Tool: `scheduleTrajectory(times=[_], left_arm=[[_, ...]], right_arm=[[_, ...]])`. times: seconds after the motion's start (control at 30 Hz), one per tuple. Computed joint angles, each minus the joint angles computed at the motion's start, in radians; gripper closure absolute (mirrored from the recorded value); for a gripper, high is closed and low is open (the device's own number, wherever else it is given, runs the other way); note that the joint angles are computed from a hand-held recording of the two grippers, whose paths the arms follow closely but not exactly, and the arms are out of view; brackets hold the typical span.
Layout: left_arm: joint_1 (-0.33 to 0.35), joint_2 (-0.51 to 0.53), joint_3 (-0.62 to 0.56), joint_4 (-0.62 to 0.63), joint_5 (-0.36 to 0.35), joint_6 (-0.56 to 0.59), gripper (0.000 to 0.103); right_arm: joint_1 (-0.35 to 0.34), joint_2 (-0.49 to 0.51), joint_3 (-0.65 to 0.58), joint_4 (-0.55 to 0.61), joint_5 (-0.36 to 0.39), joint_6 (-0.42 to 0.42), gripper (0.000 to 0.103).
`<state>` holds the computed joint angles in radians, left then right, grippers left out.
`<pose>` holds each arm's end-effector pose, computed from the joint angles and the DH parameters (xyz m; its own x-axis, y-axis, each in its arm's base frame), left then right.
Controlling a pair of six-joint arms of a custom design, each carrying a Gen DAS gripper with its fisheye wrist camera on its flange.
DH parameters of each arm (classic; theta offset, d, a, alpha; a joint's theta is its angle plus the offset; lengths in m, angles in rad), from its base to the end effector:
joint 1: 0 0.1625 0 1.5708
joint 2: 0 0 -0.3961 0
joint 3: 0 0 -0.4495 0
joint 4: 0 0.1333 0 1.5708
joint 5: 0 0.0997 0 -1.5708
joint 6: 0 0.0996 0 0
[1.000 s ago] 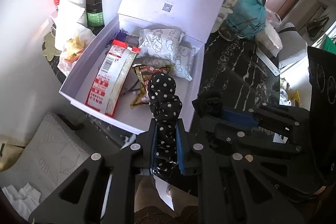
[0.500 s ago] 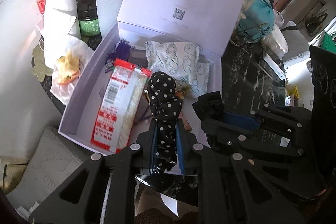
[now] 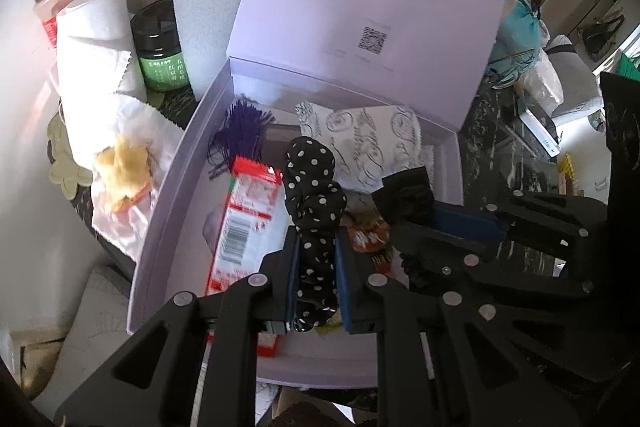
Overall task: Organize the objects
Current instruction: 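Lower both items into the box and open both tools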
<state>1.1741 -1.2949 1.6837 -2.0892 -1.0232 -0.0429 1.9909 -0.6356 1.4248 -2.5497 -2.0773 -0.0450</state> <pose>-0.0741 -0.6560 0.3018 -0.8292 0.2283 -0.5102 0.3479 0.9253 -0.1513 0.3834 -0.6499 0.0119 -0.8169 -0.3132 0.4844 -0.4377 0.8835 -0.1669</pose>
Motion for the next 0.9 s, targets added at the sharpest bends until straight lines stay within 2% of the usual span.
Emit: scheduleTrajectory(times=[0.5, 0.9], left_arm=[[0.06, 0.132, -0.14, 0.005, 0.01, 0.097, 0.088], [0.084, 0.174, -0.173, -0.005, 0.019, 0.121, 0.087]], right_arm=[[-0.023, 0.09, -0.132, 0.053, 0.01, -0.014, 0.084], [-0.028, 0.113, -0.163, 0.081, 0.021, -0.047, 0.084]])
